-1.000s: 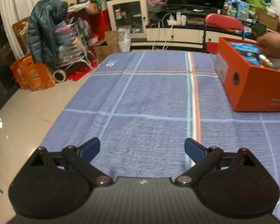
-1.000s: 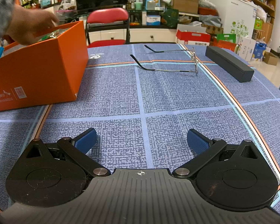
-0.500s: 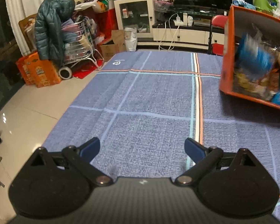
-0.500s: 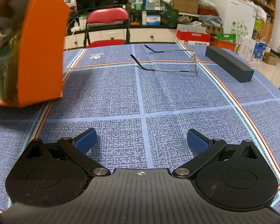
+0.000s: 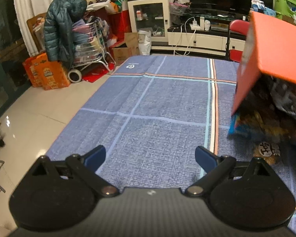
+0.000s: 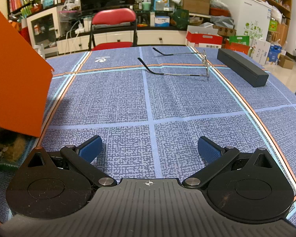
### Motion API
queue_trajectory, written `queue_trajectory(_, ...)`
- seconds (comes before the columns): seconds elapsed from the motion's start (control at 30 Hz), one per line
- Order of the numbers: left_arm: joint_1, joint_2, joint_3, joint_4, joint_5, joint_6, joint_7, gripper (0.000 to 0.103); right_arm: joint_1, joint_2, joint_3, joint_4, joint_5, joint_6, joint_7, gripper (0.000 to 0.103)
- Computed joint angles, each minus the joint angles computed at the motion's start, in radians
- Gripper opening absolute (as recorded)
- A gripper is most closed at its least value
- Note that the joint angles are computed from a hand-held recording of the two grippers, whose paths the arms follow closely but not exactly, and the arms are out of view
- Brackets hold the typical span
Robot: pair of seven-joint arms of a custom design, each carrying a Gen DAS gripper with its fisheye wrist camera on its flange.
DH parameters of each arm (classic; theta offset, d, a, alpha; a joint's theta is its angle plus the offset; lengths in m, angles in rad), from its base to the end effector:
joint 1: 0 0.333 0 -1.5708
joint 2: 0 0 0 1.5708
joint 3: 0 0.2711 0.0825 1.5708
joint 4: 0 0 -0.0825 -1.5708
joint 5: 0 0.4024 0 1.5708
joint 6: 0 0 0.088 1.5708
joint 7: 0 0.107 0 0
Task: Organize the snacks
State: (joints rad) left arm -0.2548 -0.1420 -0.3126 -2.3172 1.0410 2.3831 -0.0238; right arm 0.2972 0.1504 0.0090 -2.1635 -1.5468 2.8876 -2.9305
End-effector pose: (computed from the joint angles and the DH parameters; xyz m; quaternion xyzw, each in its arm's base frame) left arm 0.4536 -0.2790 0.3664 -0.7365 0.5430 -0.1912 0.3551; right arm 0.5238 0.2267 0.2933 -0.6307 0.6573 -0.2954 0.2880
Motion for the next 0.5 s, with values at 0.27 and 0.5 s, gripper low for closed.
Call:
queue_trajectory(0.27, 0.001, 0.008, 0.001, 0.002, 0.006, 0.011, 0.007, 0.096, 0.001, 0.000, 0.000, 0.000, 0.001, 0.000, -0.001, 0.095)
queue_trajectory(0.5, -0.004, 0.036, 0.011, 0.024, 0.009, 0.017, 0.016, 0.096, 0.001, 0.001, 0.000, 0.001, 0.001, -0.001, -0.001, 0.096)
